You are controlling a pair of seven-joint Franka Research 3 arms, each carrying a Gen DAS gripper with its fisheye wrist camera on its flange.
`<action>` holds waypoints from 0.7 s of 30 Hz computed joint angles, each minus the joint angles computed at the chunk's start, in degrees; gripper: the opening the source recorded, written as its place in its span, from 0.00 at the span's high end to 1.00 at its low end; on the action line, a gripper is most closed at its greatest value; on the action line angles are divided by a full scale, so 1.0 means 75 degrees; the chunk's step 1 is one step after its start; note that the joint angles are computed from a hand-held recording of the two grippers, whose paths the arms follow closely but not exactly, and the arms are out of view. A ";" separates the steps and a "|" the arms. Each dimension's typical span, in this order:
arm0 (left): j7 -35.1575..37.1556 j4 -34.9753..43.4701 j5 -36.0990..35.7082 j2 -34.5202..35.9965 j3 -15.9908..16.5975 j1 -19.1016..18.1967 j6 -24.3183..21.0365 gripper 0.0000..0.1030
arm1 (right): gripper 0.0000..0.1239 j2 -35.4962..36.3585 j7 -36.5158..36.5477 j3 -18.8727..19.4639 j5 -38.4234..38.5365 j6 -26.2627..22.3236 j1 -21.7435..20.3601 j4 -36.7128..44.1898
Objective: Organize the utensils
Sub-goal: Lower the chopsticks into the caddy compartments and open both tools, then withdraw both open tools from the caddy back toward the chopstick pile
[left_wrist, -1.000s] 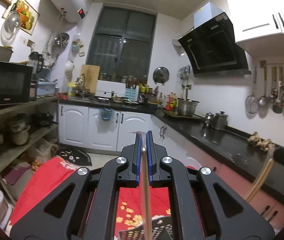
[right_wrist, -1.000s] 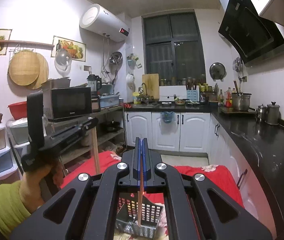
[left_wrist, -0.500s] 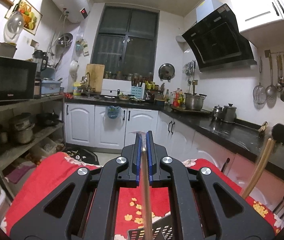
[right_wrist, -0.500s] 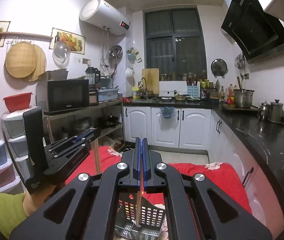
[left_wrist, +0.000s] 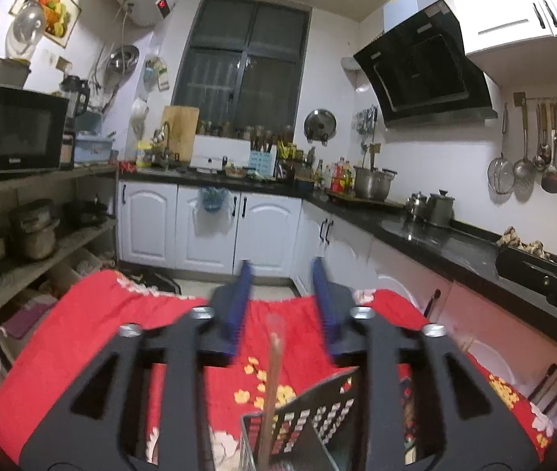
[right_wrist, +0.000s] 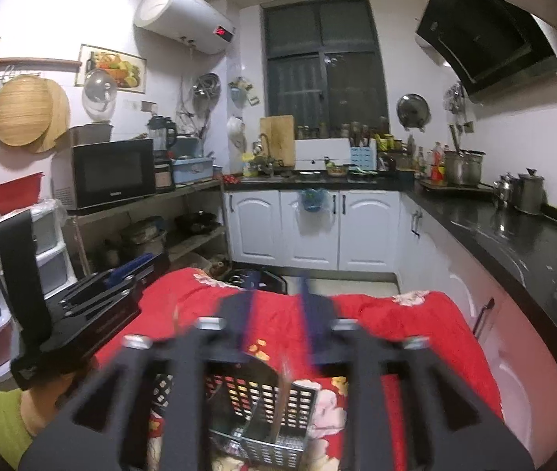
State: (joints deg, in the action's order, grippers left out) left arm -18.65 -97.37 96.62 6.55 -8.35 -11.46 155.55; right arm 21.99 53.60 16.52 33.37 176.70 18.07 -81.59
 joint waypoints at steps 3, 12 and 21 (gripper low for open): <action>-0.0111 -0.0225 -0.0004 -0.0153 -0.0018 0.0010 0.0013 0.59 | 0.69 -0.0113 0.0074 -0.0089 -0.0030 0.0070 0.0000 -0.0249; -0.0593 -0.1028 -0.0185 -0.0824 -0.0156 0.0228 0.0144 0.24 | 0.61 -0.0638 0.0594 -0.0508 -0.0555 0.0425 0.0127 -0.1257; -0.0641 -0.2024 -0.0623 -0.1560 -0.0399 0.0452 0.0352 0.10 | 0.56 -0.1325 0.0102 0.0197 -0.0060 0.0962 -0.0539 -0.2369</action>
